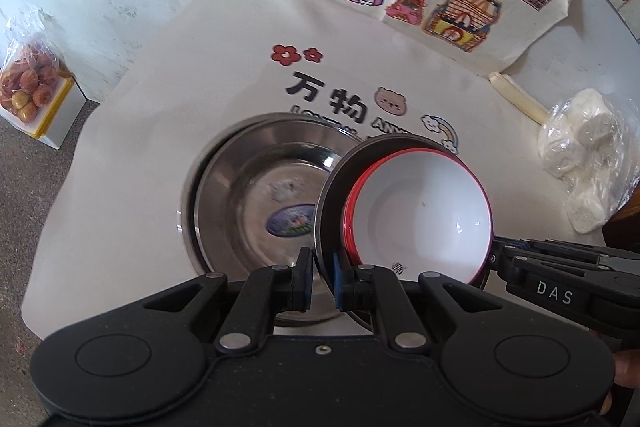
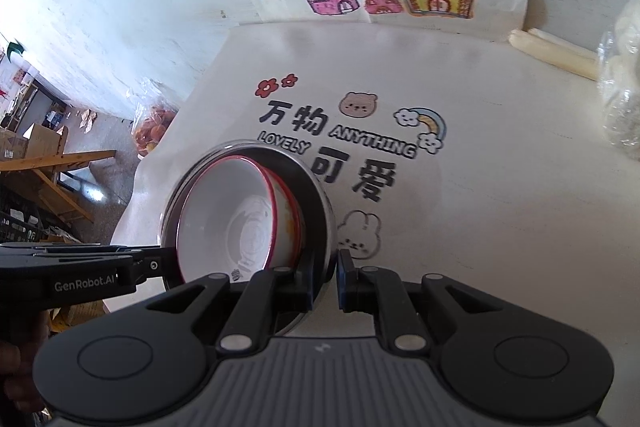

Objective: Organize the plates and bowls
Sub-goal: 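Lift the steel bowl with both grippers and lower it onto the plate stack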

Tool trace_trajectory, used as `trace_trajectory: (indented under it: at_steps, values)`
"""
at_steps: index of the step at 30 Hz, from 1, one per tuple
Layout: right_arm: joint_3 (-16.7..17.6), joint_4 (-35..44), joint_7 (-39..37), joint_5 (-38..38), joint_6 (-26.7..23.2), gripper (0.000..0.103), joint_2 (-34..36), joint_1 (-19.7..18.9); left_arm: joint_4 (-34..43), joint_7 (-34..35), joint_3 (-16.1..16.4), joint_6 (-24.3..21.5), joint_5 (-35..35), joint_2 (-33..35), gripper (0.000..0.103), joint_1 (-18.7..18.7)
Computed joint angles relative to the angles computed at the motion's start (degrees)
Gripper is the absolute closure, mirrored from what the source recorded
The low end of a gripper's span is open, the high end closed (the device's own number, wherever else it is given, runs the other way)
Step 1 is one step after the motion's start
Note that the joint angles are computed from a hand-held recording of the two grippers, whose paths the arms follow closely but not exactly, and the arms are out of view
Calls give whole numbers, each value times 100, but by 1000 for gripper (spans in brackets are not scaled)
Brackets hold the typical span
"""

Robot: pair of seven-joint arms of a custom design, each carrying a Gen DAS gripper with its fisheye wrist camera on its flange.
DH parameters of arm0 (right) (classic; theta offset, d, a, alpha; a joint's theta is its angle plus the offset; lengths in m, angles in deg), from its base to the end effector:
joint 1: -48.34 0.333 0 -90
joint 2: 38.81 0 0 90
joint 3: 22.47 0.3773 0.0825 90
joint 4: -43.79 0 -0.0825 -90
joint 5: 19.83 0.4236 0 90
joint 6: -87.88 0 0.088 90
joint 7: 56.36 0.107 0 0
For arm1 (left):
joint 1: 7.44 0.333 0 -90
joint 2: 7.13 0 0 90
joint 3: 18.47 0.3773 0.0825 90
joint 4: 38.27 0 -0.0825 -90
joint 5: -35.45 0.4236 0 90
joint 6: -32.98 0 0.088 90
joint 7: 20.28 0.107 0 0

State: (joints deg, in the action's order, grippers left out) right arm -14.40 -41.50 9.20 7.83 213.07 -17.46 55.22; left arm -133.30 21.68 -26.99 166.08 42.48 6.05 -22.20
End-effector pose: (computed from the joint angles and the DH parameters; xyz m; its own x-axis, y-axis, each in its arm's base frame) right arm 0.7362 0.1954 0.5458 0.4801 -0.8065 -0.3450 -0.8461 -0.3219 -0.4250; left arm 0.6654 -0.2722 0.5692 0.3145 -0.9136 0.2576 -0.8543 -0.3907 -0.3429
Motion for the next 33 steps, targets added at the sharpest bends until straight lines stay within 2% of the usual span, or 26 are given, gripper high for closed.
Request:
trace_trajectory:
  at_steps: [17,33]
  values:
    - [115,136,668,-236,224,90,224,308,-237,833,55,-1,-392,-120,93,378]
    - [188,87,1066,-294,382,90,312,428,-288,1335,85,-57,-582,-91,93,537]
